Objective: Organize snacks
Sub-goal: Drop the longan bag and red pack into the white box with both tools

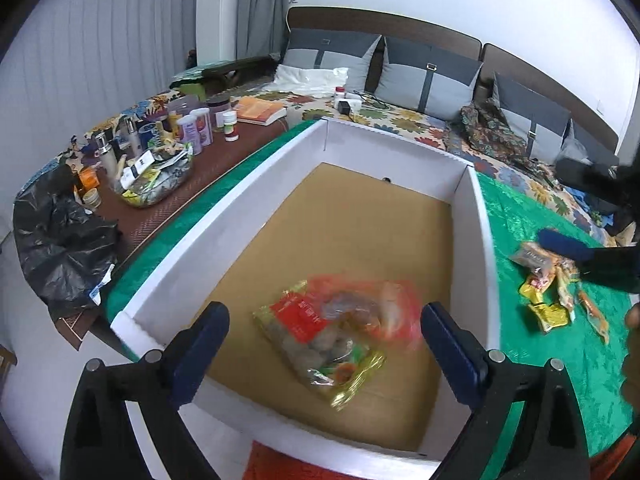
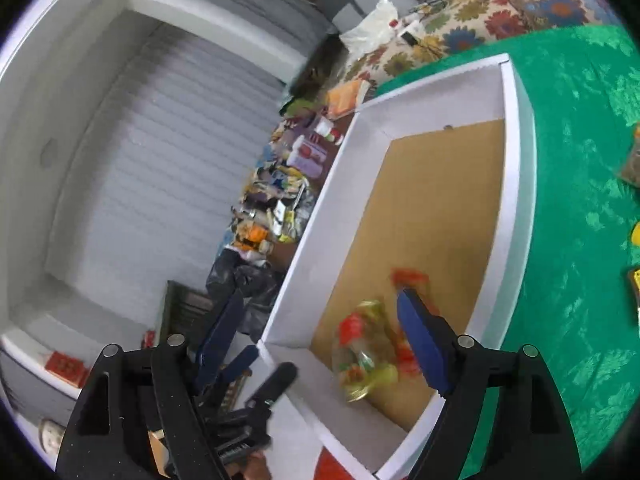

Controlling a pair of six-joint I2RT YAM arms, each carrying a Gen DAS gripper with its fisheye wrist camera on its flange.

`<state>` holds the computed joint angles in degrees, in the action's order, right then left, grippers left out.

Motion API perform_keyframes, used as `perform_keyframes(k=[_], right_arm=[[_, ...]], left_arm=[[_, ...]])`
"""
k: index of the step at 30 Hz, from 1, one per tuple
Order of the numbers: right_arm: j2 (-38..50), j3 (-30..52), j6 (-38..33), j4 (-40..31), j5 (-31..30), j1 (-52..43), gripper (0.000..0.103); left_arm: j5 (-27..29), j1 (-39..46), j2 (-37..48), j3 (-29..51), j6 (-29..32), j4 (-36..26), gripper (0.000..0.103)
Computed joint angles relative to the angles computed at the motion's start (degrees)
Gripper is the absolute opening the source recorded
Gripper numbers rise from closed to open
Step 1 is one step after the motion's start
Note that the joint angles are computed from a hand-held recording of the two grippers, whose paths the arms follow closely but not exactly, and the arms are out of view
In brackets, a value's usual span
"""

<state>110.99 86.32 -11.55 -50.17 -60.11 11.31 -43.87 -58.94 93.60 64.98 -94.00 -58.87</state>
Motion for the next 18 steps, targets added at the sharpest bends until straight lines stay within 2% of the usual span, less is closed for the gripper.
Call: perform_keyframes(k=[2, 5, 8, 10, 13, 15, 16, 18], right_arm=[[-1.1, -1.7, -3.3, 1.6, 3.4, -2.6, 0.083], [-3.7, -5.8, -11.0, 7.5, 13.6, -6.6, 0.083], [-5.3, -14.8, -19.5, 17.7, 24.0, -13.4, 0.082], [-2.9, -19.6, -24.6, 26.8, 29.7, -20.2, 0.082], [2.3, -21.1, -29.6, 35.8, 32.8, -31.8, 0.082], [7.5, -17.2, -30.4, 38.7, 34.8, -37.8, 0.082], [9.2, -15.7, -31.1, 39.3, 35.3, -40.7, 0.082], [11.4, -13.5, -31.9, 40.4, 36.6, -46.0, 0.082]], left_arm=[[0.8, 0.5, 0.8, -0.2, 1.7, 2.3, 0.096], [0.4, -0.5, 3.7, 1.6, 3.7, 6.9, 0.096], [-0.4, -1.3, 7.9, 6.4, 8.3, 12.2, 0.096], [0.0, -1.6, 11.8, 11.3, 12.9, 16.0, 0.096], [1.8, -2.2, 19.5, 20.9, 19.3, 20.7, 0.097], [4.7, -2.1, 26.1, 28.6, 23.2, 23.4, 0.101], [5.9, -2.0, 29.1, 32.5, 24.1, 23.2, 0.101], [9.9, -1.5, 39.6, 45.5, 26.3, 21.1, 0.101]])
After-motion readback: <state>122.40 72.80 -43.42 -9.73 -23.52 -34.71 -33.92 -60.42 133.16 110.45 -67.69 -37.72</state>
